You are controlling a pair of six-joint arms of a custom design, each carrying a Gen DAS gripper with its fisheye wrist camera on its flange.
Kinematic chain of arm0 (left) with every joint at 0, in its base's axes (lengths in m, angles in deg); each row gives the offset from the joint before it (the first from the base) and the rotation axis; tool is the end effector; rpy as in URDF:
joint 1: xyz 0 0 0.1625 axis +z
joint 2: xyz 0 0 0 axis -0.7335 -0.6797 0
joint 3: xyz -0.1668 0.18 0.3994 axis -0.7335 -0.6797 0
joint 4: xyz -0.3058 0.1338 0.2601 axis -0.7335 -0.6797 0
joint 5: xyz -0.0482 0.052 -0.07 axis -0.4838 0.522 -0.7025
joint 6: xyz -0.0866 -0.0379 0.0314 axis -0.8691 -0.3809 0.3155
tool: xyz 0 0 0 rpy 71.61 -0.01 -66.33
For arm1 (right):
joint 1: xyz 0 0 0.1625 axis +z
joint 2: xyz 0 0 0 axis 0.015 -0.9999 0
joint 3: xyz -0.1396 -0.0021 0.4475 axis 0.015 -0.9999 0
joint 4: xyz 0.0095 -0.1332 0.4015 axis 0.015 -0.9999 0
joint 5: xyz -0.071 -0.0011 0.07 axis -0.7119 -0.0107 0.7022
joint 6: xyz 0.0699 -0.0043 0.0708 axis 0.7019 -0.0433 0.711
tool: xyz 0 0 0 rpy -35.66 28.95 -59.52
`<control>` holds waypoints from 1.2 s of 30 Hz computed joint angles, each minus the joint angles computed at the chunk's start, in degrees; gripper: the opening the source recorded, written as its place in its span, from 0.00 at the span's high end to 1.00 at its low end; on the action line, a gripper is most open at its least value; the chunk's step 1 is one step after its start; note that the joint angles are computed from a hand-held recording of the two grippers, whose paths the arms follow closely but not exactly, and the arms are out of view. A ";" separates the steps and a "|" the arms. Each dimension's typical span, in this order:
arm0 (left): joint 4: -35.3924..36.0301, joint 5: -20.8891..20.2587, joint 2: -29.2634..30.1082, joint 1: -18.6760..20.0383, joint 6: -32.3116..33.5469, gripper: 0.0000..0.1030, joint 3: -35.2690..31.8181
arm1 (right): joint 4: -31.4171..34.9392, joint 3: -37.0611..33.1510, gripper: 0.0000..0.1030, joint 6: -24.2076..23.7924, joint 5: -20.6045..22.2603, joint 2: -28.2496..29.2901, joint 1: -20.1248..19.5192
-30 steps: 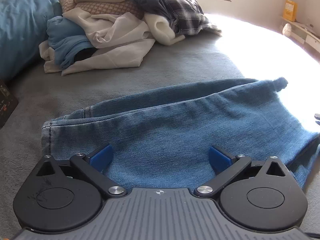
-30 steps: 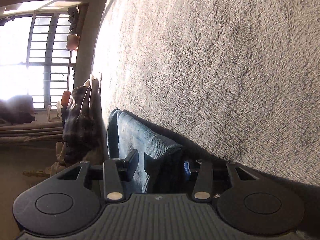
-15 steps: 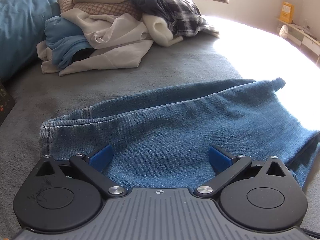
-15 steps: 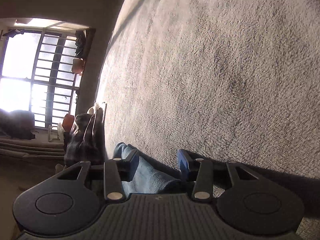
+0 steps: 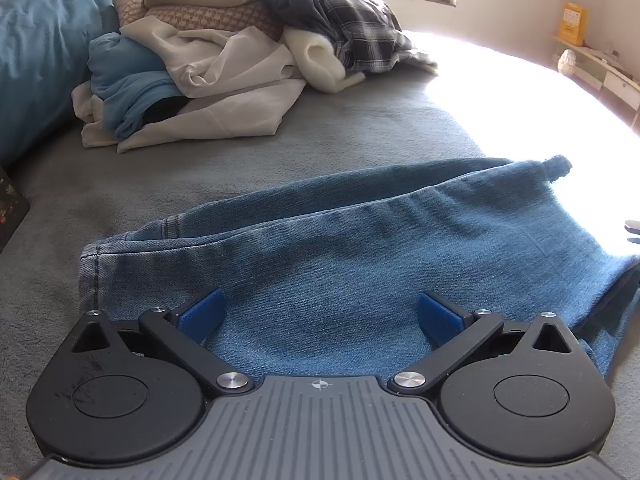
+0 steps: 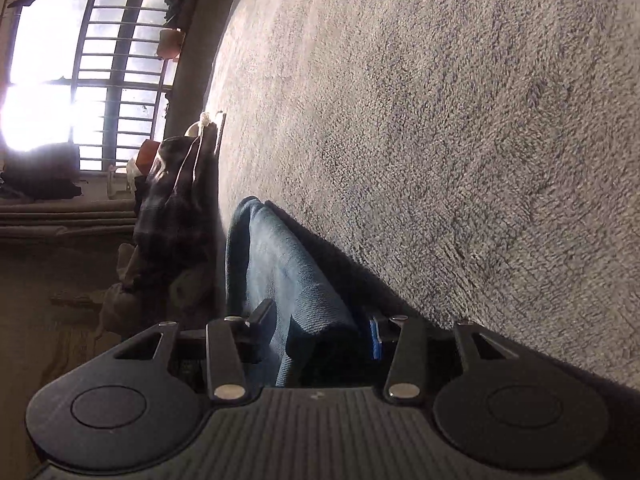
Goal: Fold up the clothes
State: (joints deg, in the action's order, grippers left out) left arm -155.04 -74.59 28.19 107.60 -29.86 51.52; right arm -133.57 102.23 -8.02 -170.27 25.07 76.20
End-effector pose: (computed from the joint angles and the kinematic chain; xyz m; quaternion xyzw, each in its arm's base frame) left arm -0.2406 -0.8284 0.1310 0.2347 0.8751 -0.2959 0.3026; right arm -0.0334 -0.7923 0.2863 0.3242 0.8416 -0.4138 0.1239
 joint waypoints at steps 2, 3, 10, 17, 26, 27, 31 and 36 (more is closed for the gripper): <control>-0.01 -0.05 0.00 0.02 0.07 0.00 -0.02 | -2.33 1.74 0.55 2.88 1.97 -0.24 -0.62; -0.09 -0.06 0.02 0.03 0.13 0.00 -0.02 | -3.26 2.20 0.55 4.06 2.76 -0.13 -0.83; -0.15 -0.42 -0.03 0.06 0.34 0.00 0.02 | -8.31 -2.07 0.54 5.06 4.26 3.86 -0.85; -1.64 -1.10 -0.25 0.18 1.55 0.00 0.78 | -7.56 -0.98 0.55 -0.15 1.22 3.70 0.56; -6.24 -1.35 -0.97 -0.45 5.96 0.01 2.06 | -7.83 -2.46 0.82 -4.26 -0.38 4.66 0.79; -7.67 -2.26 -1.09 -0.54 7.49 0.01 2.32 | -7.77 -2.33 0.82 -3.96 0.14 4.57 0.59; -6.35 -8.16 0.38 -0.55 15.99 0.01 -0.46 | -7.78 -1.88 0.82 -3.09 1.92 4.37 -0.11; 3.45 -15.99 3.33 0.38 25.27 0.03 -7.67 | -7.55 -1.43 0.82 -3.03 3.07 4.10 -0.53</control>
